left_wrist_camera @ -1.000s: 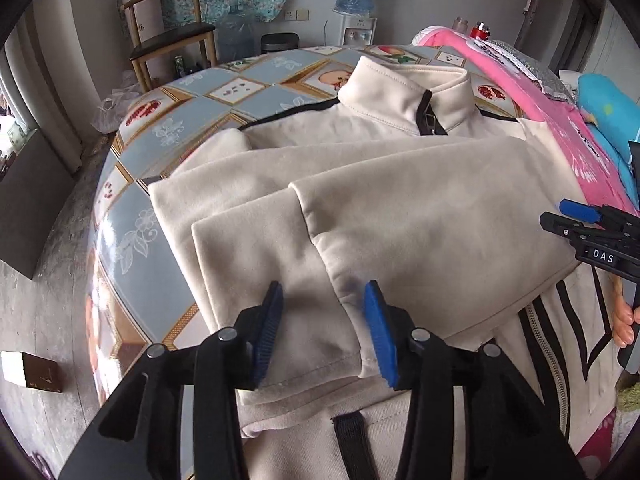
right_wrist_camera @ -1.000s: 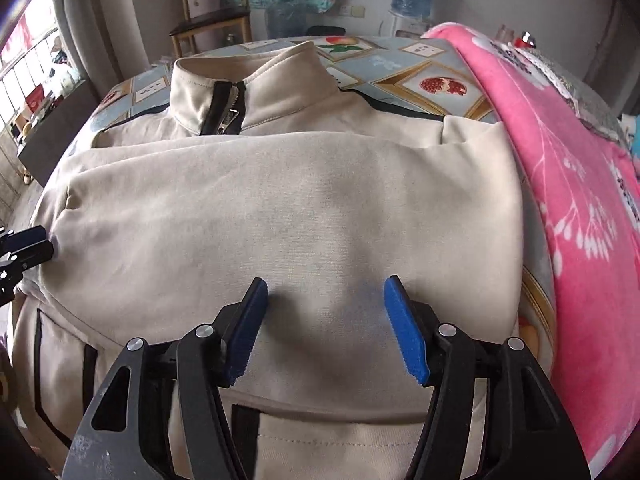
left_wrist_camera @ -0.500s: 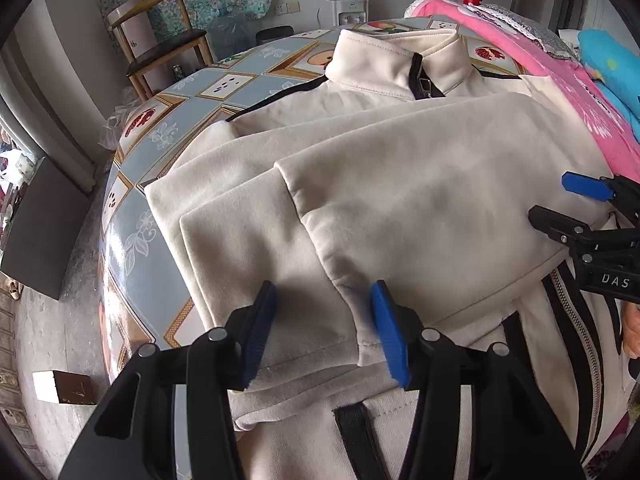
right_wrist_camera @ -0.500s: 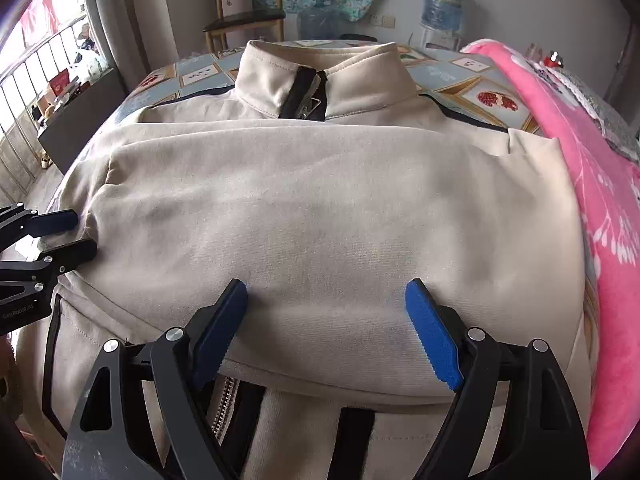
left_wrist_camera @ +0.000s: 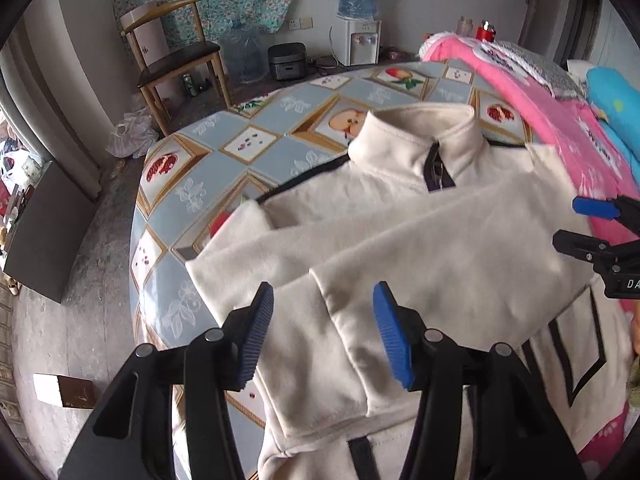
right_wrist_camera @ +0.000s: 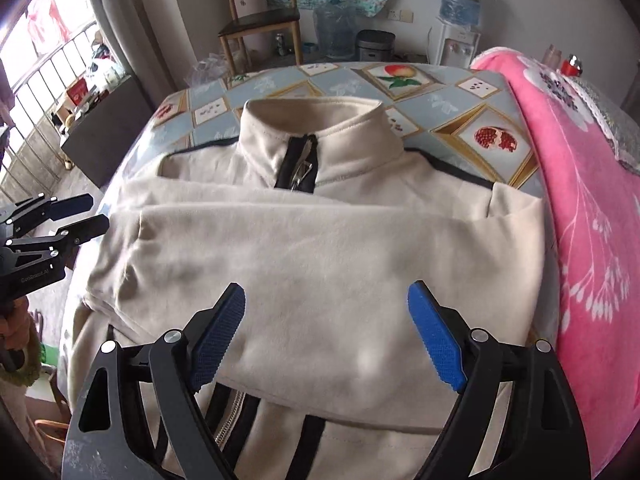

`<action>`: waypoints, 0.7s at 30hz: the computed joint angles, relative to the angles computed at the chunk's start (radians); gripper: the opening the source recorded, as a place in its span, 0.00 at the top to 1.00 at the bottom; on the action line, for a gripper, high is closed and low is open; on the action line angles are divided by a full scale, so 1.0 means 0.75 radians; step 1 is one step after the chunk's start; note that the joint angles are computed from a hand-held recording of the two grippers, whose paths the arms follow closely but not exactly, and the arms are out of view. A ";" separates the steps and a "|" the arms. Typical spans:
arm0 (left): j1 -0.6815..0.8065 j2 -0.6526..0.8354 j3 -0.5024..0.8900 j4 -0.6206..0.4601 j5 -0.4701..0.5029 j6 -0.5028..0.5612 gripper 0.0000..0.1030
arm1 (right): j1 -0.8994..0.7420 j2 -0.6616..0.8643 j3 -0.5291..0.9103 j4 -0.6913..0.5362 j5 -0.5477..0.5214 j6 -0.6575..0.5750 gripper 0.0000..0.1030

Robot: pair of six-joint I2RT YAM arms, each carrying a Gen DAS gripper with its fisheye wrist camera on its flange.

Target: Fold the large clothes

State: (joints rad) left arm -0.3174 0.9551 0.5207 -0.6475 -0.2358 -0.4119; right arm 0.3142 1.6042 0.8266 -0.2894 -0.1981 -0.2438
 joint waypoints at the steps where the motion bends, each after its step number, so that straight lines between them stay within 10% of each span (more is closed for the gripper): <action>1: 0.066 0.026 0.038 0.027 0.059 0.026 0.44 | -0.029 0.042 0.081 -0.049 -0.025 0.007 0.22; 12: 0.356 0.928 0.570 0.402 0.429 -0.062 0.32 | -0.054 0.805 1.150 -0.482 -0.093 0.303 0.22; 21: 0.265 1.239 0.818 0.350 0.271 -0.056 0.40 | 0.049 1.232 1.754 -0.827 0.069 0.315 0.26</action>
